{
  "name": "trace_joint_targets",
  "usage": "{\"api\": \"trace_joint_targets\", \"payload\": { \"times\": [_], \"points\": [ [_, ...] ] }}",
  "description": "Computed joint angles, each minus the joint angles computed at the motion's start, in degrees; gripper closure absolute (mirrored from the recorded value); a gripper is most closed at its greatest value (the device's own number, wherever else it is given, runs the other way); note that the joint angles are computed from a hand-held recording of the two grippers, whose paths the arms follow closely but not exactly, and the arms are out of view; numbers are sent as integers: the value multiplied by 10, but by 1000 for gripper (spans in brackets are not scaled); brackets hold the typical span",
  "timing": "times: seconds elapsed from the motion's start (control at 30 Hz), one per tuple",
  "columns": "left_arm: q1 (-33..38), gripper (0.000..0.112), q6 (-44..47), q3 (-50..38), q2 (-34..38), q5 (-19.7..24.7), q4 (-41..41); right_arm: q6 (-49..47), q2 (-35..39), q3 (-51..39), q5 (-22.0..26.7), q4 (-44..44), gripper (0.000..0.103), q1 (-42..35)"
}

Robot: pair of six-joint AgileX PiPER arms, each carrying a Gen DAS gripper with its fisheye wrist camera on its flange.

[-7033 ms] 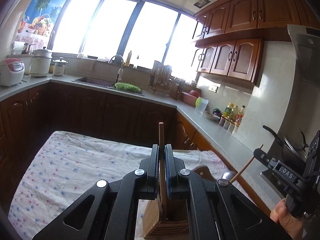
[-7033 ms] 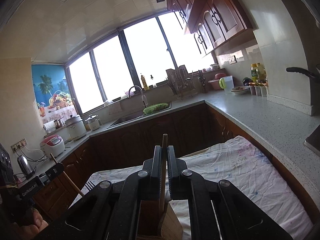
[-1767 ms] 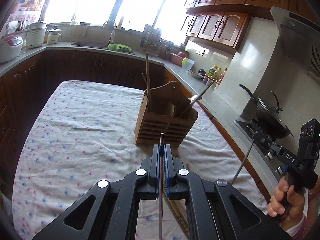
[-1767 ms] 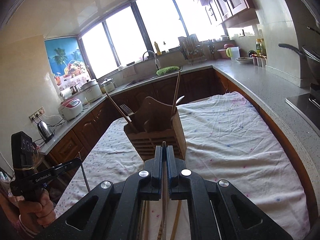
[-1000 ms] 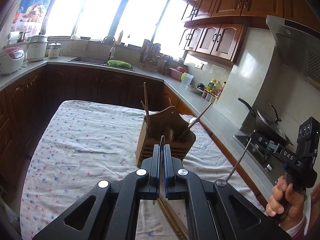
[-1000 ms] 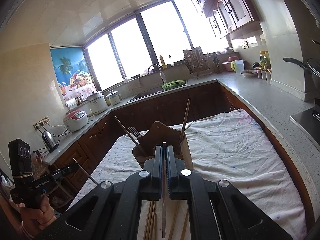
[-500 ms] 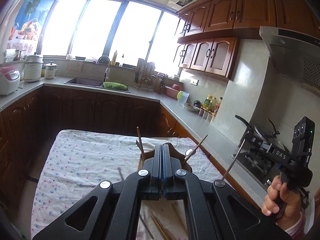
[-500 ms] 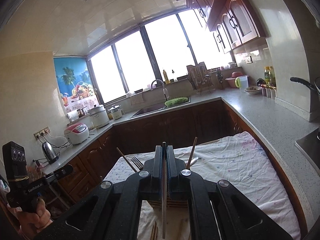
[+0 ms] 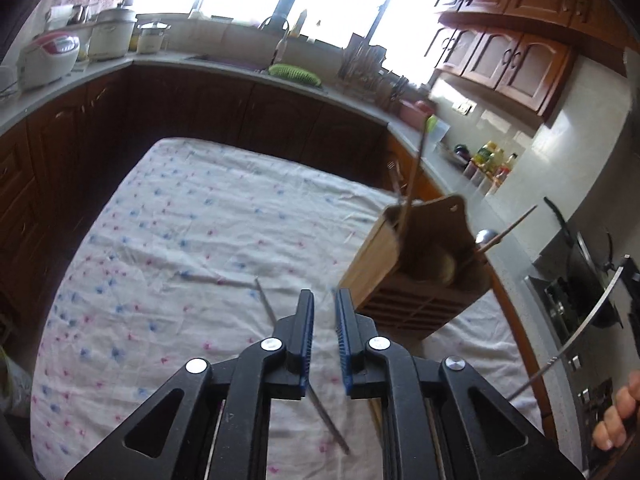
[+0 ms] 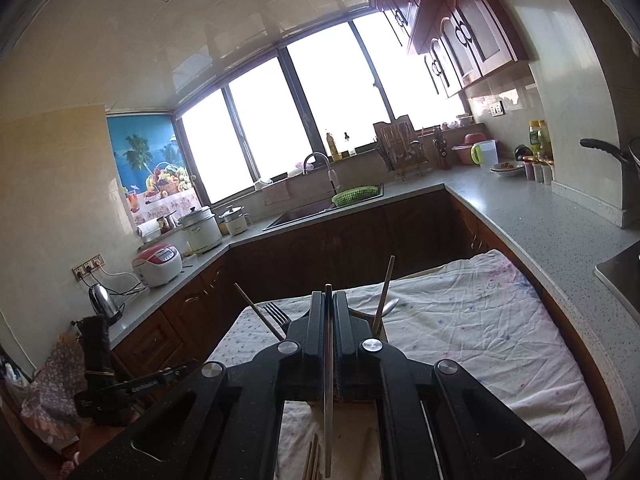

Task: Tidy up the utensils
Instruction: 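Lower the metal chopstick into the holder with the left tool while the right tool inserts its wooden chopstick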

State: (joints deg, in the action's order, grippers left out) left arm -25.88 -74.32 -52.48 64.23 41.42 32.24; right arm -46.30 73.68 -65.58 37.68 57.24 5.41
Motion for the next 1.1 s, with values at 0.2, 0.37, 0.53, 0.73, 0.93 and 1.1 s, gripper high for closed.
{"api": "trace_joint_targets", "payload": {
  "times": [0.2, 0.37, 0.53, 0.73, 0.93, 1.1],
  "points": [
    [104, 87, 122, -85, 203, -49, -110, -3, -7, 26, 10, 4, 99, -7],
    [117, 86, 134, -180, 330, -37, -111, -1, -10, 40, 14, -1, 99, -13],
    [117, 96, 140, -230, 392, -19, -74, 5, -11, 44, 20, -4, 99, -21],
    [116, 109, 132, -174, 349, -62, -89, 3, -15, 51, 21, 1, 99, -22],
    [84, 110, 68, -57, 207, -123, -65, 12, -25, 56, 19, 0, 99, -13],
    [9, 110, -37, -3, 76, -91, 25, 15, -35, 61, 16, 3, 99, -5]
  ]
}}
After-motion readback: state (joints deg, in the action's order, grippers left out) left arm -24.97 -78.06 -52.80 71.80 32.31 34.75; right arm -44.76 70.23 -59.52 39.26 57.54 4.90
